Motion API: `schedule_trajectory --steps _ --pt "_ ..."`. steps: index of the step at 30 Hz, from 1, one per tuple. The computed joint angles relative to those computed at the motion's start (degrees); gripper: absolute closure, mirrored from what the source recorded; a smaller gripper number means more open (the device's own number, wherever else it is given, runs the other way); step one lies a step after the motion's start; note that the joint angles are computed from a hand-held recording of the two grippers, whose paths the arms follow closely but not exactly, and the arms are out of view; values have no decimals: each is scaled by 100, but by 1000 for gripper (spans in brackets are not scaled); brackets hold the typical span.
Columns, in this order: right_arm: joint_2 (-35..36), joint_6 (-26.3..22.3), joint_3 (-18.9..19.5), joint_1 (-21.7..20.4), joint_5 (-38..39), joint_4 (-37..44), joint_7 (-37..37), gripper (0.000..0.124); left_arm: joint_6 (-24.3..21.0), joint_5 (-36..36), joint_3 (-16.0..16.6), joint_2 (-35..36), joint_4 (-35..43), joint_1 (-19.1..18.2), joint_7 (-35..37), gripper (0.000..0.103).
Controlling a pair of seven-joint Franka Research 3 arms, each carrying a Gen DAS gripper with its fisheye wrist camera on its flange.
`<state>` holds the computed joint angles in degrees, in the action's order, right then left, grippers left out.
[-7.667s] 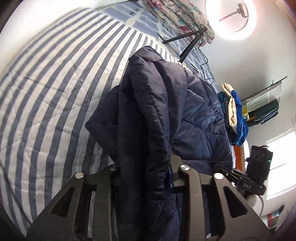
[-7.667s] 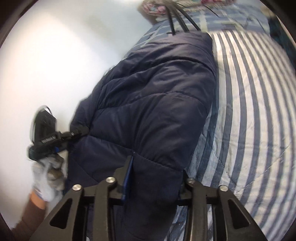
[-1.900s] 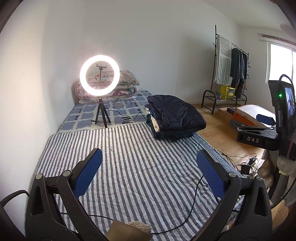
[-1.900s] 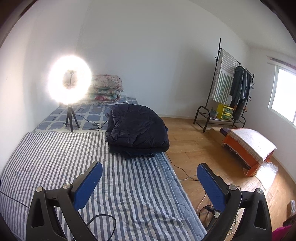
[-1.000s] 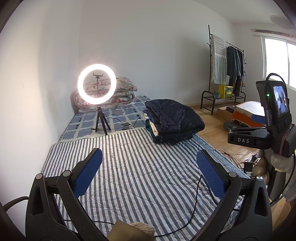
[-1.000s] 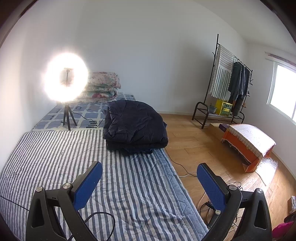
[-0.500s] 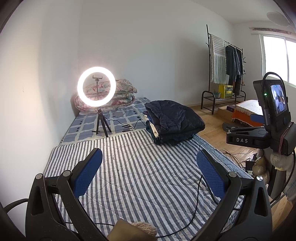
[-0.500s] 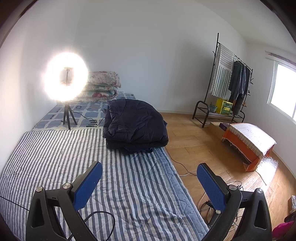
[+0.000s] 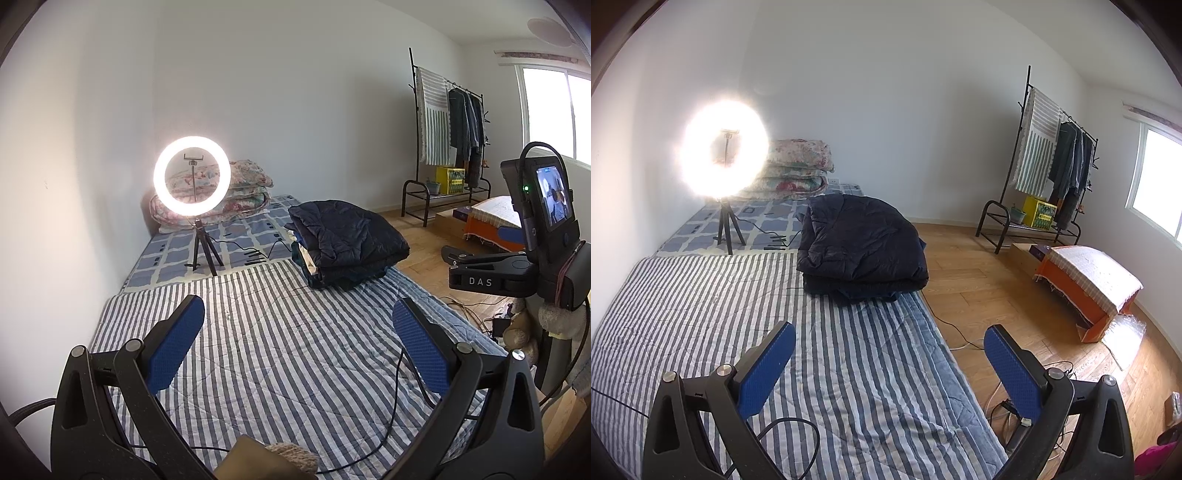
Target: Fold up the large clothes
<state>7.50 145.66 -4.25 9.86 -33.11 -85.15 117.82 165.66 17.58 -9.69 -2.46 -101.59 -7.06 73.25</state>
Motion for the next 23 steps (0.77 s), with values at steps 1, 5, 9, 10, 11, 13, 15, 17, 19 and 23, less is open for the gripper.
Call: schedule_trajectory --steps 1,5,9,10,11,13,15,17,19,23 --pt "-5 5 -1 1 -3 -9 8 21 3 4 -3 -2 -2 -1 -6 0" --pt "-7 12 -1 -2 5 -19 17 21 20 35 -10 -25 -30 0 -49 0" --pt "7 -3 5 5 18 -5 -22 21 21 25 -11 -45 -53 -6 -79 0" --pt "12 -11 5 7 20 5 -33 21 17 -8 -7 -44 -51 -9 -57 0" --pt "16 -15 5 9 24 12 -50 21 14 -7 -6 -42 -46 -6 -69 0" --pt "28 -24 5 19 14 21 -62 21 14 -13 -5 -34 -35 -4 -77 0" --pt "32 -34 6 27 25 20 -83 21 24 -51 0 -44 -53 -7 -37 0" --pt "47 -52 6 36 30 34 -99 21 28 -17 -3 -39 -46 2 -89 0" --pt "55 -59 2 43 28 42 -110 21 50 135 -13 -31 -40 23 -209 0" --pt "70 -69 -5 40 62 68 -153 21 60 450 -33 -39 -30 56 -500 0"
